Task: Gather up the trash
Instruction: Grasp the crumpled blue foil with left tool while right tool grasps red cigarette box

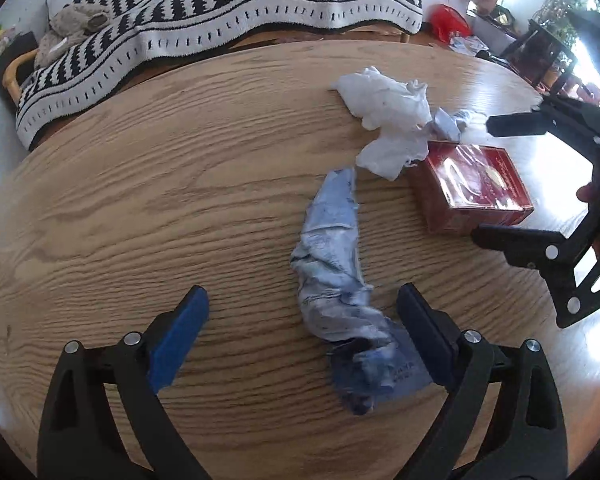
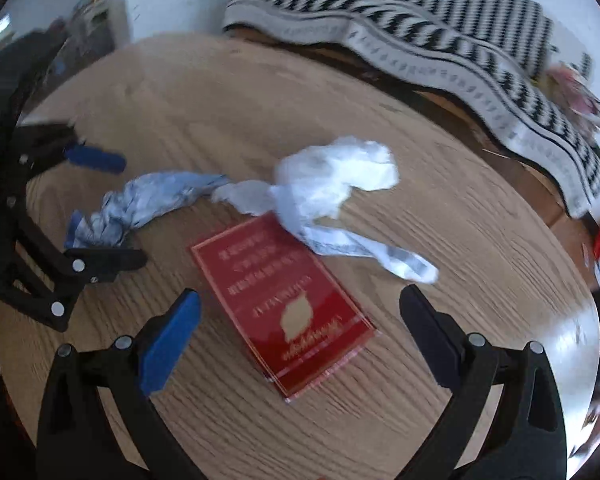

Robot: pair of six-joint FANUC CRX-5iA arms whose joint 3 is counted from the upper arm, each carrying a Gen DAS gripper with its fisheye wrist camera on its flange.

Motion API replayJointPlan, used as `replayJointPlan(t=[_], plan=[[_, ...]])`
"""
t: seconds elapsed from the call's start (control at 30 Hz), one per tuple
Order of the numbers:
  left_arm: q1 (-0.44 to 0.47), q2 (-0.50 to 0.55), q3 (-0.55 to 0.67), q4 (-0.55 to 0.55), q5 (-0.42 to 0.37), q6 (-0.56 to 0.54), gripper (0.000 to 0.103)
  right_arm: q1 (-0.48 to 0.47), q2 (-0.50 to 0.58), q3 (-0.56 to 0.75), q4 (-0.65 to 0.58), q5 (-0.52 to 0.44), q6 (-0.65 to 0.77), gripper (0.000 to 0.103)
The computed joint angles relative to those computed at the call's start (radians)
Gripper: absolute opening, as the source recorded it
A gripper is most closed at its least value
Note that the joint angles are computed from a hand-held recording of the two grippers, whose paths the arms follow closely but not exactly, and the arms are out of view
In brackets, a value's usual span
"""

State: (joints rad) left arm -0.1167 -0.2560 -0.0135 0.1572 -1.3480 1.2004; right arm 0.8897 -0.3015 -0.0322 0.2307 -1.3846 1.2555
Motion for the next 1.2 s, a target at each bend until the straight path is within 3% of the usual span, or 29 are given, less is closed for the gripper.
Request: replayJointPlan(t=[0.23, 0.4, 0.5, 0.53, 0.57, 0.6, 0.63, 0.73, 1.0, 1.2], plan=[[0.001, -0.009, -0.012, -0.001, 0.015, 0.004, 0.097, -0.034, 0.055, 0.045, -0.105, -0.023, 0.043, 0.096], [0.003, -0.021, -0.026, 0.003, 0.026, 0.000, 0.097, -0.015, 0.033, 0.015, -0.089, -0.008, -0.011, 0.098], [0.000, 0.001, 0.010, -0.009, -0.030, 0.002, 0.097, 0.009, 0.042, 0.028, -0.073, -0.050, -0.072, 0.097], [0.015, 0.005, 0.014, 0.016, -0.049, -0.012, 0.094, 0.019, 0.038, 0.024, -0.055, -0.044, -0.106, 0.090], [0.033, -0.010, -0.003, 0.049, -0.035, -0.037, 0.070, 0.019, 0.038, 0.030, -0.051, -0.040, -0.137, 0.068], [0.029, -0.013, 0.006, 0.038, -0.035, -0.044, 0.031, 0.018, 0.046, 0.043, -0.052, -0.059, -0.173, 0.067], [0.035, -0.011, 0.016, 0.038, -0.049, -0.050, 0.025, 0.041, 0.035, 0.025, -0.016, -0.051, -0.212, 0.066], [0.080, -0.024, 0.000, 0.089, -0.069, -0.059, 0.024, 0.107, 0.023, 0.005, 0.062, -0.078, -0.275, 0.065], [0.197, -0.080, -0.027, 0.176, -0.092, -0.149, 0.023, 0.251, -0.046, 0.002, 0.113, -0.123, -0.502, 0.065], [0.275, -0.112, -0.047, 0.224, -0.122, -0.219, 0.023, 0.356, -0.039, -0.005, 0.192, -0.151, -0.826, 0.065]])
